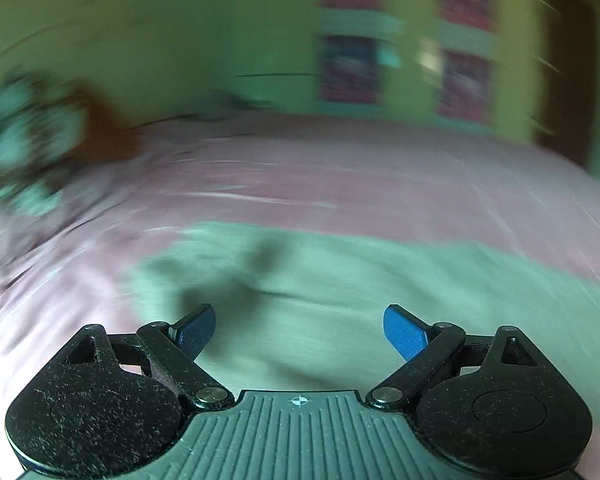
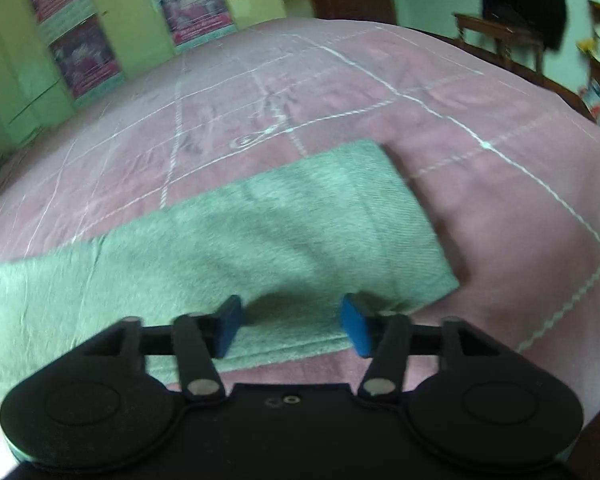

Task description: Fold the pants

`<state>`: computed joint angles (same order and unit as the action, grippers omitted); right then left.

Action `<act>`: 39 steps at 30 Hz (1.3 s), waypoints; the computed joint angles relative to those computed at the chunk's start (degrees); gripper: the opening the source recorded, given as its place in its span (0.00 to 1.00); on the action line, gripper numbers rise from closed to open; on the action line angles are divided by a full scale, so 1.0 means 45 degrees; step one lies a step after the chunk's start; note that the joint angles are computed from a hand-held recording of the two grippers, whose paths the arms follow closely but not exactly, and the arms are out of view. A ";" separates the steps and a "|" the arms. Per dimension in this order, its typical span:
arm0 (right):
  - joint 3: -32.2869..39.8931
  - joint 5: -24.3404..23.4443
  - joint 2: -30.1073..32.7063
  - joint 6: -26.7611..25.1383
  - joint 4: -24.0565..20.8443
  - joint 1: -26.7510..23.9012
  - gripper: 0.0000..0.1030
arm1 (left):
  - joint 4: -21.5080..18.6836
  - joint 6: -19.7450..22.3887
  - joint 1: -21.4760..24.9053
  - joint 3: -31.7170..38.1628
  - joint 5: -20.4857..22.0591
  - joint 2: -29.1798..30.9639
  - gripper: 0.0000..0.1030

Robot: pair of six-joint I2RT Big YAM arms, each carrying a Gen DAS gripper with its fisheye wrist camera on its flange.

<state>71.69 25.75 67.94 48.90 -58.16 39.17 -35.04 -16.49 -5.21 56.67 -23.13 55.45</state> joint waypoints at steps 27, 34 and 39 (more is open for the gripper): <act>-0.0989 -0.0284 -0.0832 0.1752 0.1378 -0.0239 0.60 | 0.2092 -0.3615 0.4298 -0.0362 0.5548 0.0921 0.29; -0.1051 -0.0273 -0.0865 0.1838 0.1468 -0.0227 0.60 | 0.0058 -0.2508 0.5305 0.1158 0.7748 0.2336 0.21; -0.1077 -0.0264 -0.0886 0.1874 0.1508 -0.0225 0.60 | 0.2767 -0.1459 0.5366 0.0463 0.7746 0.1726 0.21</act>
<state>66.84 24.56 63.96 57.34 -51.38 38.16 -22.58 -23.05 18.94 58.75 11.73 63.22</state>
